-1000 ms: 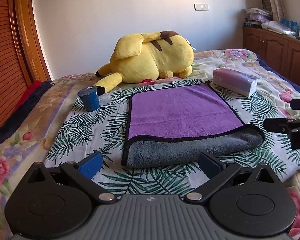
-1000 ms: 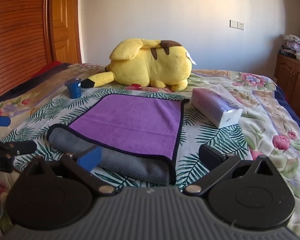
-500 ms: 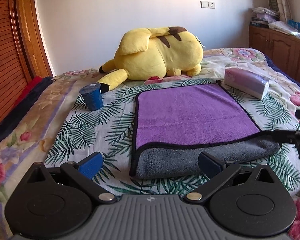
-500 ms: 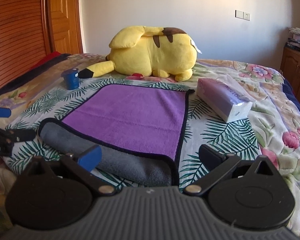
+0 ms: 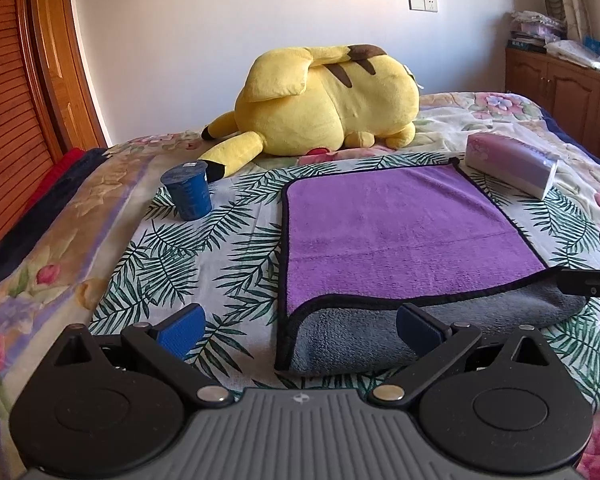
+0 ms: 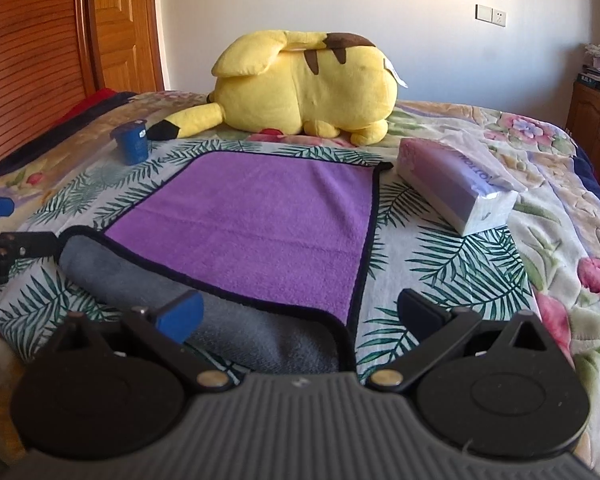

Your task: Fold towel

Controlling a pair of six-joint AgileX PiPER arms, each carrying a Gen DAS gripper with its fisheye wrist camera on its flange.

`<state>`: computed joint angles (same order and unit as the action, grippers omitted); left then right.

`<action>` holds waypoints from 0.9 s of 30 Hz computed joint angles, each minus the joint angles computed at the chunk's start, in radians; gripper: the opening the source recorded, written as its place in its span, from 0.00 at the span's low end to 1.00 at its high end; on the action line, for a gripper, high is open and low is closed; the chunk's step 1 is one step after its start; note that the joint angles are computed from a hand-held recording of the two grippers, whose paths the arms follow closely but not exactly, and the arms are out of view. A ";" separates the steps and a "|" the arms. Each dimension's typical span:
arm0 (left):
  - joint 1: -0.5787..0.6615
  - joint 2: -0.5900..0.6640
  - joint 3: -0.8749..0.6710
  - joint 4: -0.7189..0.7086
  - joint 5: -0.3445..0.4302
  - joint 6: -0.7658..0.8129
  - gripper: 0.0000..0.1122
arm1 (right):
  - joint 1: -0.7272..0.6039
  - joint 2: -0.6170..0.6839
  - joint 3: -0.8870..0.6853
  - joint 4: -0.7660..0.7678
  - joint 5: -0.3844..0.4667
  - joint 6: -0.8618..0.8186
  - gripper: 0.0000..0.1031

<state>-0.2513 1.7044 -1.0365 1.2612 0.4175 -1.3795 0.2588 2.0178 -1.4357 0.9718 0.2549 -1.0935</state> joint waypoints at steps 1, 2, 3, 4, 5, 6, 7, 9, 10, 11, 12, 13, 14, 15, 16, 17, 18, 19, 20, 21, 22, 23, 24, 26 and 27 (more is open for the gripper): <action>0.009 0.006 -0.003 -0.002 -0.011 0.006 0.92 | -0.001 0.004 -0.006 -0.014 0.002 0.013 1.00; 0.017 0.011 -0.007 -0.010 -0.022 0.015 0.92 | -0.003 0.010 -0.016 -0.030 0.008 0.029 1.00; 0.024 0.019 -0.014 -0.022 -0.031 0.028 0.92 | -0.004 0.015 -0.023 -0.046 0.012 0.046 1.00; 0.030 0.025 -0.019 -0.029 -0.035 0.033 0.92 | -0.006 0.019 -0.031 -0.062 0.016 0.063 1.00; 0.035 0.032 -0.025 -0.032 -0.039 0.038 0.92 | -0.007 0.025 -0.040 -0.074 0.019 0.076 1.00; 0.040 0.037 -0.030 -0.034 -0.042 0.043 0.92 | -0.009 0.029 -0.048 -0.080 0.023 0.083 1.00; 0.045 0.041 -0.034 -0.039 -0.047 0.049 0.91 | -0.011 0.033 -0.054 -0.088 0.025 0.091 1.00; 0.057 0.044 -0.038 -0.052 -0.063 0.061 0.89 | -0.013 0.040 -0.063 -0.112 0.030 0.116 1.00; 0.064 0.045 -0.039 -0.065 -0.074 0.071 0.88 | -0.015 0.044 -0.070 -0.127 0.034 0.132 1.00; 0.071 0.046 -0.041 -0.082 -0.086 0.087 0.87 | -0.017 0.048 -0.076 -0.135 0.039 0.140 1.00; 0.079 0.048 -0.043 -0.101 -0.099 0.104 0.85 | -0.019 0.053 -0.084 -0.148 0.045 0.152 1.00; 0.086 0.051 -0.047 -0.118 -0.108 0.119 0.83 | -0.020 0.057 -0.090 -0.160 0.051 0.164 0.99; 0.091 0.054 -0.050 -0.129 -0.116 0.130 0.82 | -0.021 0.060 -0.096 -0.169 0.054 0.173 0.99; 0.095 0.057 -0.053 -0.138 -0.121 0.141 0.79 | -0.023 0.063 -0.099 -0.174 0.059 0.177 0.99; 0.099 0.059 -0.055 -0.151 -0.126 0.153 0.77 | -0.025 0.067 -0.105 -0.186 0.068 0.188 0.95; 0.105 0.064 -0.059 -0.172 -0.134 0.173 0.76 | -0.026 0.071 -0.113 -0.199 0.078 0.200 0.87; 0.110 0.068 -0.062 -0.195 -0.142 0.196 0.74 | -0.027 0.076 -0.121 -0.220 0.089 0.221 0.85; 0.116 0.072 -0.064 -0.214 -0.149 0.214 0.72 | -0.027 0.081 -0.128 -0.239 0.099 0.240 0.84; 0.122 0.075 -0.064 -0.232 -0.157 0.233 0.71 | -0.026 0.084 -0.133 -0.250 0.102 0.252 0.84; 0.127 0.079 -0.066 -0.257 -0.163 0.256 0.68 | -0.025 0.087 -0.136 -0.262 0.106 0.261 0.84; 0.131 0.083 -0.068 -0.278 -0.167 0.276 0.65 | -0.026 0.090 -0.140 -0.271 0.112 0.268 0.84; 0.136 0.086 -0.068 -0.292 -0.171 0.289 0.63 | -0.026 0.092 -0.143 -0.276 0.119 0.274 0.84; 0.141 0.091 -0.071 -0.317 -0.173 0.314 0.61 | -0.027 0.095 -0.148 -0.283 0.127 0.281 0.84; 0.151 0.102 -0.075 -0.372 -0.176 0.365 0.59 | -0.029 0.101 -0.158 -0.301 0.141 0.299 0.81; 0.152 0.110 -0.084 -0.408 -0.163 0.403 0.57 | -0.030 0.107 -0.169 -0.315 0.154 0.314 0.81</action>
<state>-0.0993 1.8148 -1.1203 0.8531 0.2547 -0.9770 0.2290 2.1250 -1.6044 0.6570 0.4088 -0.7792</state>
